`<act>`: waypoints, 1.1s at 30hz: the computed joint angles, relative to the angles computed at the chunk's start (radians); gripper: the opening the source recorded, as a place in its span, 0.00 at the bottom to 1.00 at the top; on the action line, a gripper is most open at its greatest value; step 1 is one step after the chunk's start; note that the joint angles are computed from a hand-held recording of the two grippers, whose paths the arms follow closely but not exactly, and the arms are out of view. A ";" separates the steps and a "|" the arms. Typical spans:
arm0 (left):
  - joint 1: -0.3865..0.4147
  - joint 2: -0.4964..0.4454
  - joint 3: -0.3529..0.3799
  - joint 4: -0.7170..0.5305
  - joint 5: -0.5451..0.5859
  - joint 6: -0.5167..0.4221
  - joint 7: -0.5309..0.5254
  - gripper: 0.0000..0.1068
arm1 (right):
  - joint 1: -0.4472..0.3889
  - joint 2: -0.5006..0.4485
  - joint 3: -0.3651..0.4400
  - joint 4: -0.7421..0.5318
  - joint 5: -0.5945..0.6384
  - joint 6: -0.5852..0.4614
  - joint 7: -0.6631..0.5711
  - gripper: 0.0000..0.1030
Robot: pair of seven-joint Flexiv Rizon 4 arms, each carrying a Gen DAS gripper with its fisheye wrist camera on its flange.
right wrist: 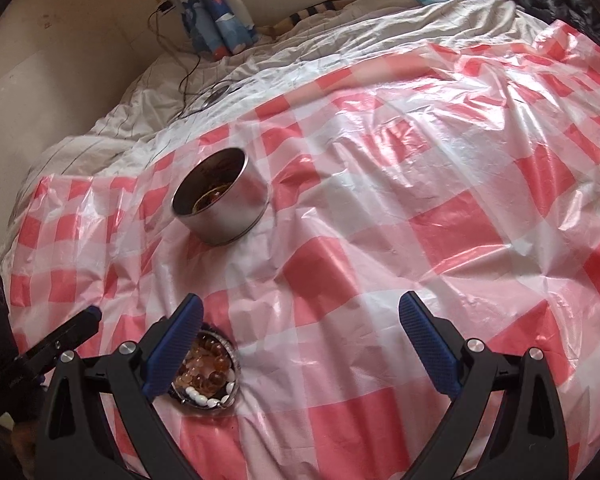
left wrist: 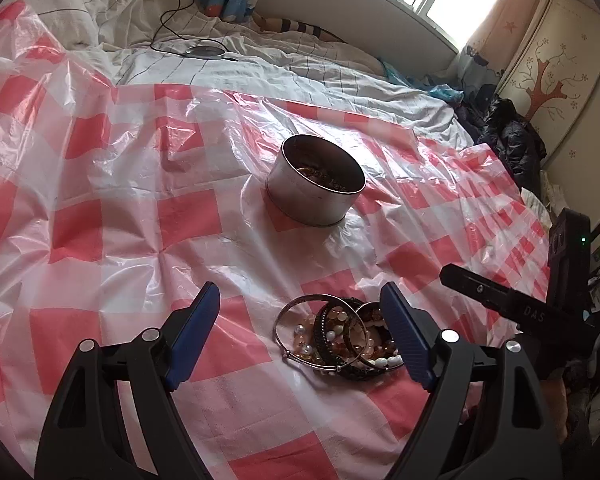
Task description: Organize jewelry
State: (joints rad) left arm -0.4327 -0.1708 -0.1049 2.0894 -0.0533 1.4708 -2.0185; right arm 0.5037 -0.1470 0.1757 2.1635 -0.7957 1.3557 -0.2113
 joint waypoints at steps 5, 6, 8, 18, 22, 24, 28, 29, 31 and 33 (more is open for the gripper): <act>0.005 0.007 0.022 0.006 0.020 -0.025 -0.054 0.73 | -0.028 -0.054 0.151 -0.067 0.326 0.009 -0.440 0.91; 0.004 0.010 0.030 0.005 0.033 -0.033 -0.069 0.73 | -0.045 -0.065 0.195 -0.086 0.411 0.001 -0.539 0.91; -0.011 0.013 0.066 -0.018 0.111 -0.074 -0.127 0.73 | -0.063 -0.079 0.245 -0.115 0.525 -0.029 -0.657 0.87; 0.023 0.008 0.038 -0.052 0.184 -0.130 -0.157 0.73 | -0.373 -0.170 0.576 -0.338 1.353 -0.172 -1.286 0.86; 0.041 0.002 -0.032 -0.025 0.076 -0.069 0.019 0.73 | -0.391 -0.169 0.571 -0.366 1.477 -0.206 -1.359 0.86; 0.013 -0.004 -0.030 -0.047 0.110 -0.079 0.075 0.74 | -0.364 -0.161 0.538 -0.366 1.479 -0.220 -1.351 0.86; -0.070 -0.031 0.013 -0.148 0.277 -0.221 0.079 0.74 | -0.297 -0.144 0.468 -0.357 1.461 -0.229 -1.328 0.87; -0.088 -0.039 0.021 -0.173 0.319 -0.260 0.068 0.74 | -0.284 -0.140 0.454 -0.355 1.466 -0.228 -1.328 0.87; -0.106 -0.049 0.026 -0.204 0.369 -0.312 0.055 0.74 | -0.265 -0.132 0.429 -0.352 1.484 -0.229 -1.334 0.87; -0.104 -0.050 0.022 -0.204 0.372 -0.322 0.051 0.74 | -0.250 -0.125 0.408 -0.352 1.509 -0.232 -1.345 0.87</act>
